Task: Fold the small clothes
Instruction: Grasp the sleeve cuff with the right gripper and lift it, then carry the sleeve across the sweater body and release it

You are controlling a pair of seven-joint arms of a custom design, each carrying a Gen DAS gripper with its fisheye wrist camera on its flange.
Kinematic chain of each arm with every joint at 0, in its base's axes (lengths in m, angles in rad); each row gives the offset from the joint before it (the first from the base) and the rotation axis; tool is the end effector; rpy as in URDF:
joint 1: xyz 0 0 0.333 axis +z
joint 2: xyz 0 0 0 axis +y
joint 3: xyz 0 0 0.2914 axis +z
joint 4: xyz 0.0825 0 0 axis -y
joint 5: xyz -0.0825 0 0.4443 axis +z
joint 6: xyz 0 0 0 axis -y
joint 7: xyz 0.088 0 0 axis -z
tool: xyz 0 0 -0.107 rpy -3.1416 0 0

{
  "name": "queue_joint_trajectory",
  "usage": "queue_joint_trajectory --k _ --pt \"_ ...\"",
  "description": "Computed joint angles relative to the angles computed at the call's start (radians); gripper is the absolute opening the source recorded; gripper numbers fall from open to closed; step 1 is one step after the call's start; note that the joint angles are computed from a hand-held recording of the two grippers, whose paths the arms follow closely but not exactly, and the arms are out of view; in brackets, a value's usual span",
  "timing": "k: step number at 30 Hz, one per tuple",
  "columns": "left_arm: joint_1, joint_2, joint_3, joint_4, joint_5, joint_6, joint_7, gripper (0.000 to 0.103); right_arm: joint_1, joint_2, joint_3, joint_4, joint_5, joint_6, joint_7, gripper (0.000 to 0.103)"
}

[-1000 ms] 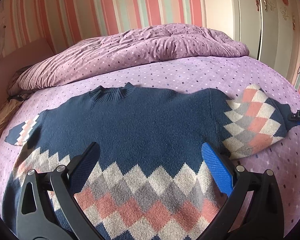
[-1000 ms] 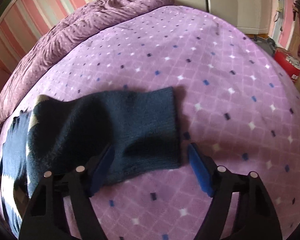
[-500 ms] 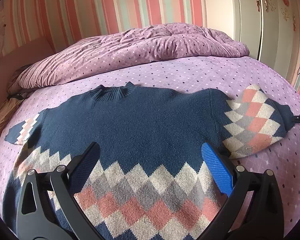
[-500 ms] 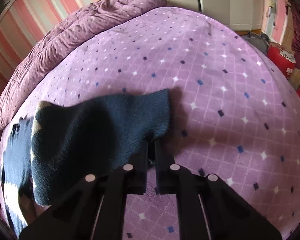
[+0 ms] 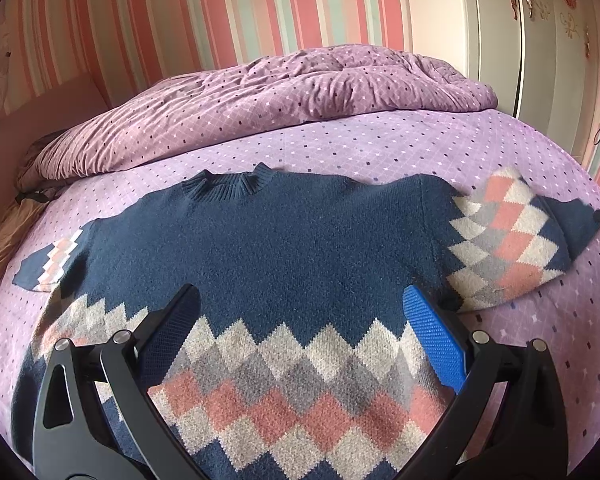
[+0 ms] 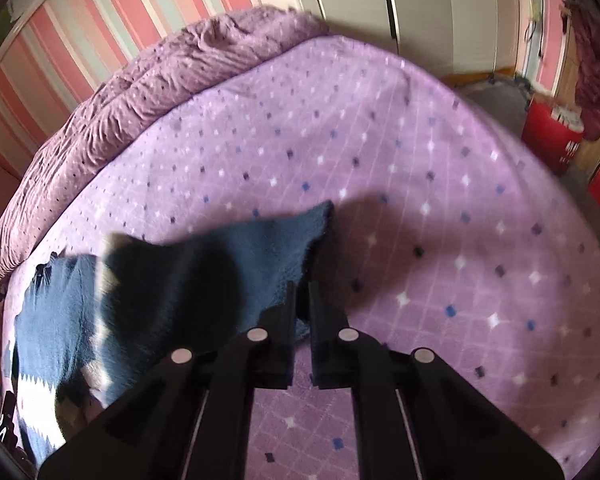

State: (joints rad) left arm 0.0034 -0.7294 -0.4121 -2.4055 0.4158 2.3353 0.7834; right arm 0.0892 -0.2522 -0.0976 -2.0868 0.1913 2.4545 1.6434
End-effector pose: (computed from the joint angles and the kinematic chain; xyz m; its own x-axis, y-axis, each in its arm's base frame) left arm 0.4231 -0.2021 0.5838 0.2480 -0.9583 -0.1422 -0.6627 -0.0608 -0.7464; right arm 0.5916 -0.0088 0.5628 -0.1136 -0.9622 -0.2476 -0.8039 0.2355 -0.5461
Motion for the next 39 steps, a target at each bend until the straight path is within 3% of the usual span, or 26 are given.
queue_joint_trajectory --k 8,21,27,31,37,39 --pt "-0.004 -0.062 0.029 -0.032 -0.024 -0.016 0.027 0.100 0.030 -0.054 0.029 0.077 -0.047 -0.031 -0.001 0.005" --pt "0.065 -0.306 0.131 -0.167 -0.093 -0.066 0.166 0.100 0.215 0.013 0.170 0.286 -0.101 -0.108 0.024 0.005" --pt "0.155 -0.421 0.196 -0.242 -0.104 -0.083 0.280 0.100 0.304 0.130 0.253 0.405 -0.175 -0.118 0.136 0.005" --pt "0.236 -0.453 0.249 -0.282 -0.106 -0.050 0.372 0.100 0.368 0.238 0.295 0.502 -0.239 -0.124 0.240 0.005" --pt "0.355 -0.429 0.333 -0.295 -0.118 0.036 0.537 0.100 0.489 0.454 0.316 0.719 -0.387 -0.167 0.394 0.000" --pt "0.395 -0.424 0.353 -0.299 -0.124 0.055 0.582 0.100 0.546 0.556 0.299 0.844 -0.472 -0.234 0.422 0.000"
